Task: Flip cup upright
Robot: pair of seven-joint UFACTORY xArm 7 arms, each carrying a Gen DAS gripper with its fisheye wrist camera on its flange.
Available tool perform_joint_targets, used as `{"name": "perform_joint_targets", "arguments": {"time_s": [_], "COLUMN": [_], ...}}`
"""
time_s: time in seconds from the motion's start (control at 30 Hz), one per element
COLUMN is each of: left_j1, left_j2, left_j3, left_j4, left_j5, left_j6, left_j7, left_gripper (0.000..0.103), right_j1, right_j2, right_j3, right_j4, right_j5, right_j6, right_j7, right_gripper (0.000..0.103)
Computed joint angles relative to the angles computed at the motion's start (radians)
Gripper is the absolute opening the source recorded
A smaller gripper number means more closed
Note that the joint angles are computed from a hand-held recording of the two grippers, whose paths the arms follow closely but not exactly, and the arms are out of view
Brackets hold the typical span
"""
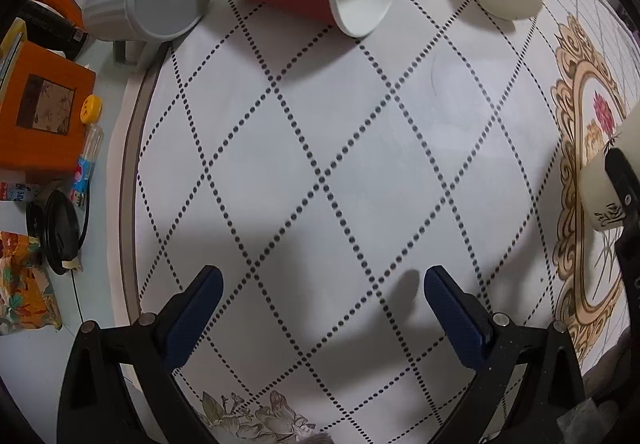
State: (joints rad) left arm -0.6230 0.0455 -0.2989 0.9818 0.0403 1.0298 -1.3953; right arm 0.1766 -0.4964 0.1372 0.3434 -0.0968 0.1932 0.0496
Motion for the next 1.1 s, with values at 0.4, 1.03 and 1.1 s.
{"name": "perform_joint_targets", "arguments": {"time_s": [0.4, 1.03, 1.1], "left_j1": [-0.095, -0.457, -0.533], "left_j2": [-0.028, 0.191, 0.252], "left_j3": [-0.064, -0.130, -0.115], "left_j4": [0.087, 0.840, 0.975], "left_j5": [0.106, 0.495, 0.549], "left_j6": [0.149, 0.876, 0.974], "left_j7": [-0.193, -0.506, -0.509], "left_gripper": [0.103, 0.103, 0.103], "right_j1": [0.053, -0.122, -0.141], "right_j2": [-0.193, -0.685, -0.693], "right_j3": [-0.103, -0.245, -0.275], "right_j4": [-0.097, 0.215, 0.291], "right_j5": [0.077, 0.099, 0.101], "right_j6": [0.193, 0.936, 1.007], "right_j7": [-0.119, -0.406, -0.441], "right_gripper": [0.082, 0.103, 0.103]}}
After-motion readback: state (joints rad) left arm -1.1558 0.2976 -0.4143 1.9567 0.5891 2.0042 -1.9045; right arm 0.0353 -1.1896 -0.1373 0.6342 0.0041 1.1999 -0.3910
